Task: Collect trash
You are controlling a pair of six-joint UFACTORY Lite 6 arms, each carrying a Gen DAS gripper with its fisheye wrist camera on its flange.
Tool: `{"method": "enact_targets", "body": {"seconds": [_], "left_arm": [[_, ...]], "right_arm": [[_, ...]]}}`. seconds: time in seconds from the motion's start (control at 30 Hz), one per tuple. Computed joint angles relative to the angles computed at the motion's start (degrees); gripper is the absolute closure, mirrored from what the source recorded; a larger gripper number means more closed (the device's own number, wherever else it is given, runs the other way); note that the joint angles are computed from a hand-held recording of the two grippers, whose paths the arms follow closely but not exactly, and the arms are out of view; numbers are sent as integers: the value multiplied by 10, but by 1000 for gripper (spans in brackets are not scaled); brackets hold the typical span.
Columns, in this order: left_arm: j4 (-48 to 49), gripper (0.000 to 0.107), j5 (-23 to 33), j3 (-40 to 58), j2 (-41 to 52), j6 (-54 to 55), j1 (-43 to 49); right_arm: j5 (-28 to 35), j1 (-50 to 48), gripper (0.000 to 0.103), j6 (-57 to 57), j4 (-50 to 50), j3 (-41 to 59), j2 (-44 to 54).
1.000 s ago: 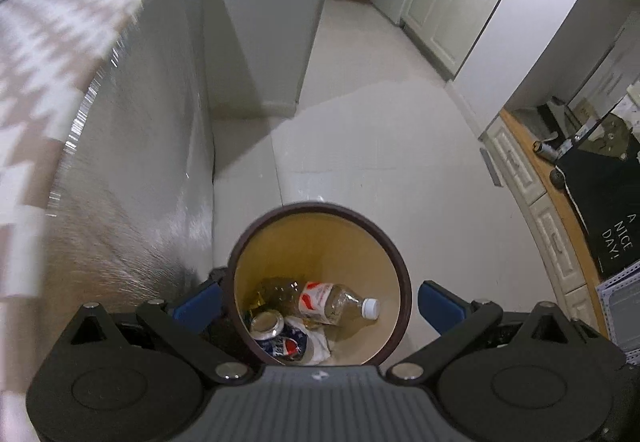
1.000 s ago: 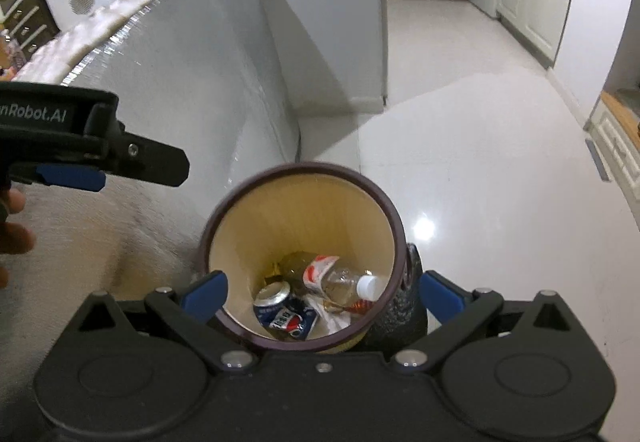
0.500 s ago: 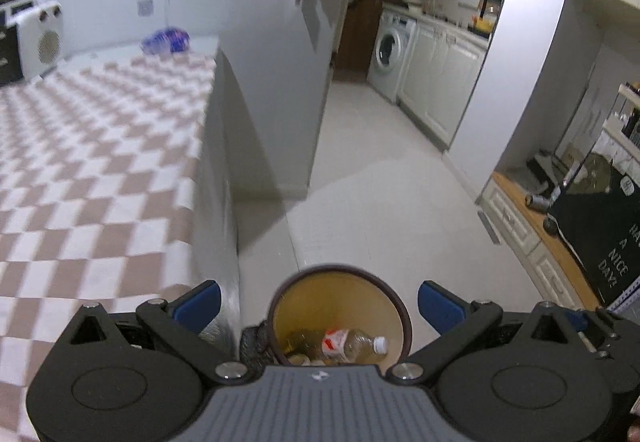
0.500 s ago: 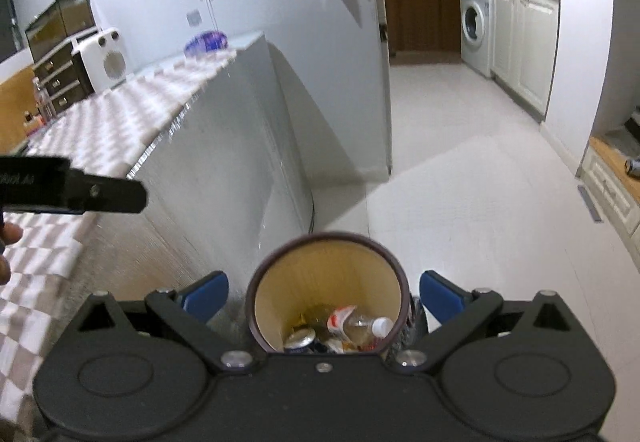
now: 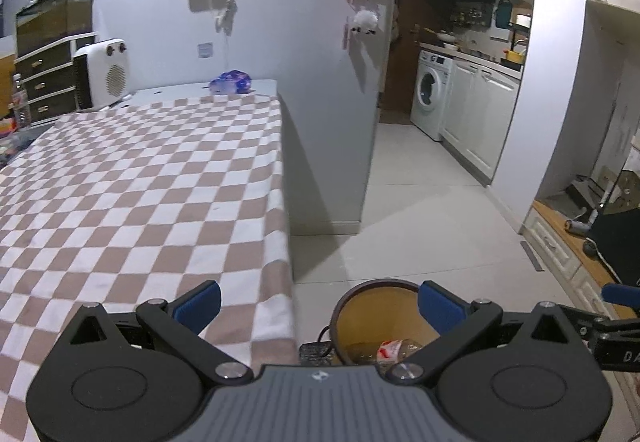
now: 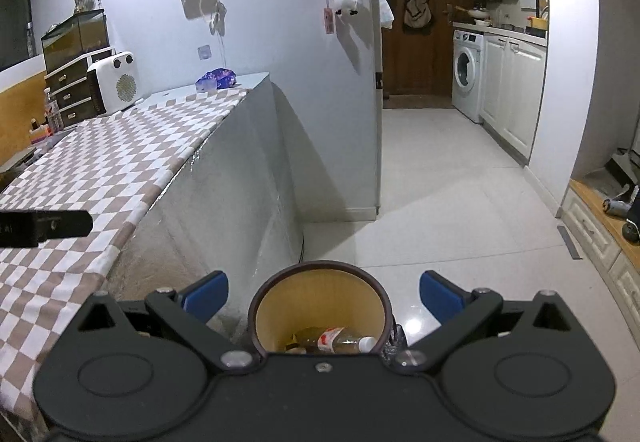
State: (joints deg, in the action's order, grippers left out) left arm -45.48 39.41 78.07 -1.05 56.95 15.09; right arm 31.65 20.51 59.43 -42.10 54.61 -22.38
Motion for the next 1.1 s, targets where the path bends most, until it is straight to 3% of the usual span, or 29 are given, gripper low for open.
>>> {"method": "enact_targets", "body": {"seconds": [0.5,1.1], "left_arm": [[8,4,-54,-136,-92,39,38],[-11,4,-41,-193,-136,57,55]], "right_arm": [[97,94,0,107,-72,-11,-2],[151,151,0,161,-110,-17,-3]]}}
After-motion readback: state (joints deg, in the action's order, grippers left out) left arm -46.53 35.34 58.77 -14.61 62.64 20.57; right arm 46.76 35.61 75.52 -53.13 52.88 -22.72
